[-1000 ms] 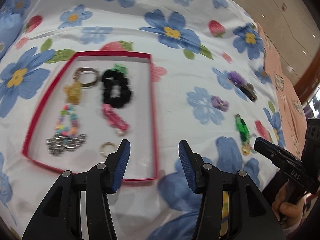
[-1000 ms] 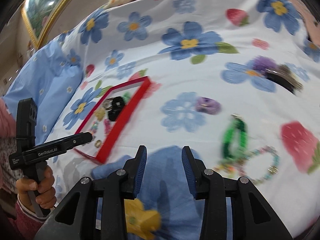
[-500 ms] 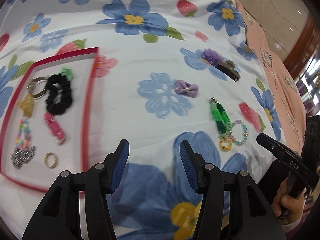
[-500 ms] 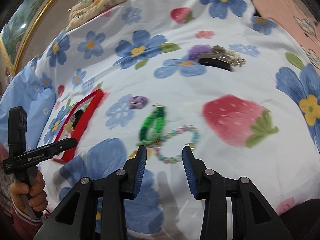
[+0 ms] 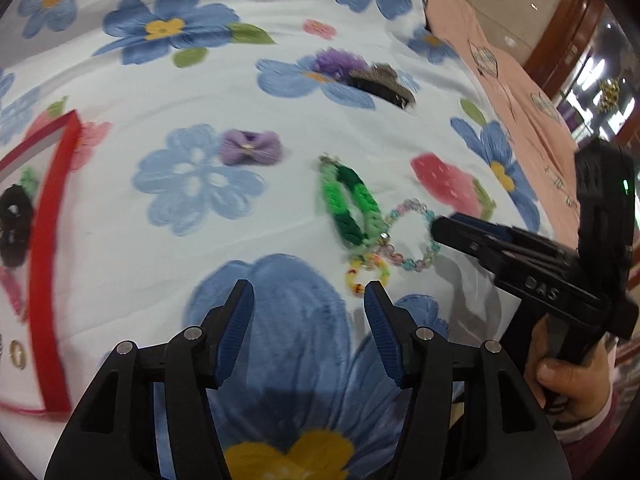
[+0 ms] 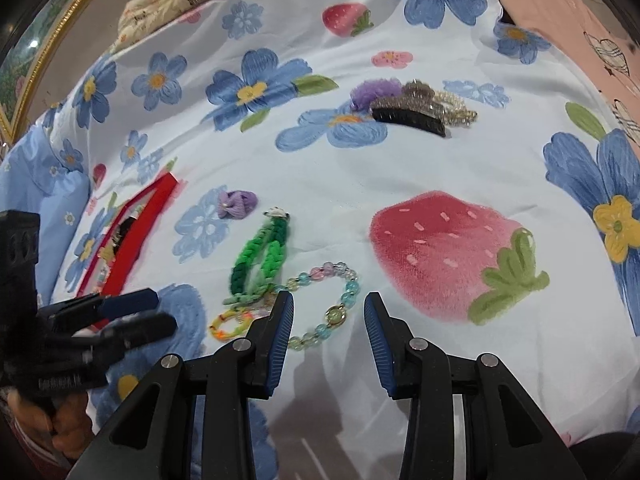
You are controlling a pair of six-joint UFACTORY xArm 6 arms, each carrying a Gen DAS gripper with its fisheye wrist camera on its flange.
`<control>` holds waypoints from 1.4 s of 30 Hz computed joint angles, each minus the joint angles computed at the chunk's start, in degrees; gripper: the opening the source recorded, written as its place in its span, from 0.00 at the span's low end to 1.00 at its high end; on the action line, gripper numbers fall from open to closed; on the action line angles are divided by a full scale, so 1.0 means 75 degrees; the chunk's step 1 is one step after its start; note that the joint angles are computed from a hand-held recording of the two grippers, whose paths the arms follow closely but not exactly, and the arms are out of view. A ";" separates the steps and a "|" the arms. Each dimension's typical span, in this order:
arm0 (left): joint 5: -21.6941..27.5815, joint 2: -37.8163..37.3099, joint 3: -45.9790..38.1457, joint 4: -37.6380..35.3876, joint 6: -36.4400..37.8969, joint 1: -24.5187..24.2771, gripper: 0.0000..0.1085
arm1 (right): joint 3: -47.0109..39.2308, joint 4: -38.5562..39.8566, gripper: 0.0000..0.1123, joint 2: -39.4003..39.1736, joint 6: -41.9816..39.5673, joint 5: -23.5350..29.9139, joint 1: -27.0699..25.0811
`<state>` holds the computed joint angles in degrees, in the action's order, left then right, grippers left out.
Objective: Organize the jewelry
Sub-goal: 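Move both tools to the remaining items and grasp the beaded bracelet with the right tool, then grasp the purple bow hair tie with the left tool while the right tool holds the bracelet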
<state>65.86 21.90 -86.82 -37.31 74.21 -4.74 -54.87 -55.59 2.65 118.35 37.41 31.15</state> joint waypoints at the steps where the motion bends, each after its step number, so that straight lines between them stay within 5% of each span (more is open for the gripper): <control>1: -0.0005 -0.0004 0.0044 0.0027 0.0001 -0.0045 0.52 | -0.0014 0.0083 0.35 0.0050 -0.0080 -0.0059 -0.0053; 5: -0.0026 -0.0052 0.0210 0.0040 0.0022 -0.0247 0.52 | -0.0078 0.0326 0.30 0.0281 -0.0382 -0.0220 -0.0221; 7: -0.0050 -0.0090 0.0296 0.0034 0.0077 -0.0316 0.52 | -0.0122 0.0429 0.12 0.0317 -0.0495 -0.0061 -0.0197; 9: -0.0241 -0.0141 0.0453 0.0073 0.0132 -0.0416 0.52 | -0.0017 0.0300 0.07 0.0221 -0.0318 -0.0142 -0.0226; 12: -0.0549 -0.0251 0.0697 0.0038 0.0285 -0.0503 0.51 | 0.0090 -0.0008 0.07 0.0043 0.0015 -0.0083 -0.0180; 16: -0.0747 -0.0313 0.0826 -0.0033 0.0398 -0.0569 0.26 | 0.0155 -0.0385 0.07 -0.0196 0.0305 0.0071 -0.0100; 21: -0.0723 -0.0248 0.0706 0.0015 0.0236 -0.0617 0.15 | 0.0159 -0.0524 0.07 -0.0348 0.0264 -0.0009 -0.0133; 23: -0.0626 -0.0231 0.0639 0.0098 0.0095 -0.0612 0.16 | 0.0142 -0.0514 0.07 -0.0360 0.0177 -0.0039 -0.0145; 27: -0.0400 -0.0274 0.0561 0.0016 0.0027 -0.0490 0.34 | 0.0239 -0.0549 0.07 -0.0434 0.0186 -0.0169 -0.0166; 33: -0.0842 -0.0304 0.0641 -0.0013 -0.0034 -0.0664 0.34 | 0.0466 -0.0662 0.07 -0.0542 0.0389 -0.0448 -0.0234; 42: -0.0553 -0.0443 0.0501 -0.0341 0.0191 -0.0579 0.42 | 0.0659 -0.0710 0.07 -0.0677 0.0485 -0.0615 -0.0252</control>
